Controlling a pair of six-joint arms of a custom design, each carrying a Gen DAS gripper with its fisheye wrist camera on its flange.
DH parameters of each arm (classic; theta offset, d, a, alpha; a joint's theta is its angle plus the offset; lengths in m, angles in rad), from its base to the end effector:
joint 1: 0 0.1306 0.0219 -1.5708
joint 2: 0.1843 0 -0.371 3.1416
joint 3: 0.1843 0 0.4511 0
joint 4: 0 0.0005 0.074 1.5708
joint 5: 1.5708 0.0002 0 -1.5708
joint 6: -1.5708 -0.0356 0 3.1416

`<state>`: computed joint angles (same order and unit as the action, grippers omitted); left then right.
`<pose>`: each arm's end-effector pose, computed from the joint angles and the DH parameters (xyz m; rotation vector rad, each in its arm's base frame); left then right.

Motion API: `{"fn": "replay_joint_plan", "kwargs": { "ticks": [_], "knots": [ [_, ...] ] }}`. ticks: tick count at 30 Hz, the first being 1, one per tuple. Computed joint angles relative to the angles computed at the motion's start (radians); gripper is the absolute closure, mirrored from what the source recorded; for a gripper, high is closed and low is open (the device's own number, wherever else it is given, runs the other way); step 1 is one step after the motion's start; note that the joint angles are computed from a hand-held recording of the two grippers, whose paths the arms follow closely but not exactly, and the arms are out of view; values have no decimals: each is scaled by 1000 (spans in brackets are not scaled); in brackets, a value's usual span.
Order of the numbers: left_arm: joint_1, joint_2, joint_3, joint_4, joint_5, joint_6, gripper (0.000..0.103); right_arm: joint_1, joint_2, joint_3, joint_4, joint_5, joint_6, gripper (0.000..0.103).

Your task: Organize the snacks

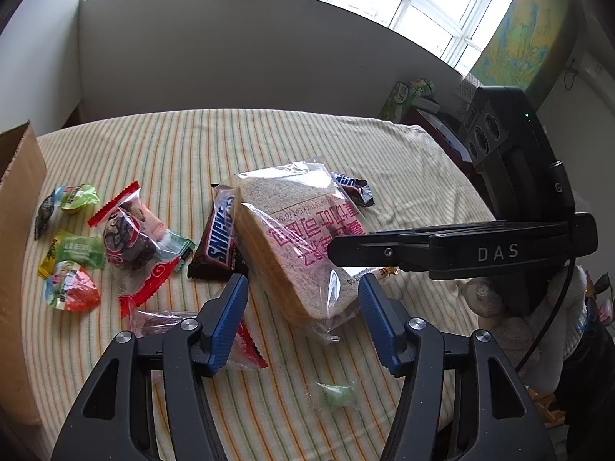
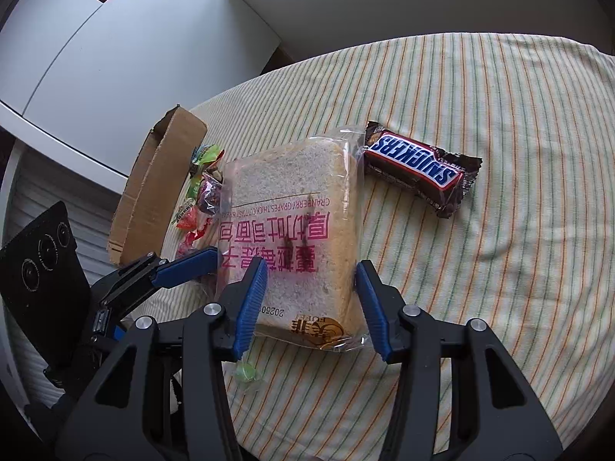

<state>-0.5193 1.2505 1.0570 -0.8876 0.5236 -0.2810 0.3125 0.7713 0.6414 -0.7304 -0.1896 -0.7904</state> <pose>0.3932 -0.2459 0.3188 1.1803 2.3410 -0.7737 0.3083 0.1061 0.2924 0.5148 2.4923 0.7003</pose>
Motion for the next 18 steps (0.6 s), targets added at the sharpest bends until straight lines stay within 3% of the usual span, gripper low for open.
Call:
{"fn": "replay_joint_plan", "kwargs": {
  "ticks": [2,5,6,18],
  "knots": [
    [-1,16,6,-10,-5,4,46,3,1,-2,5,1,-5,53],
    [2,20,9,-20,10,-22,63,13,10,0,20,0,-14,54],
    [-2,18,4,-12,2,-24,64,20,14,6,13,15,-13,55],
    [43,-111,-57,66,22,-30,64,131,40,121,-37,175,9,55]
  ]
}}
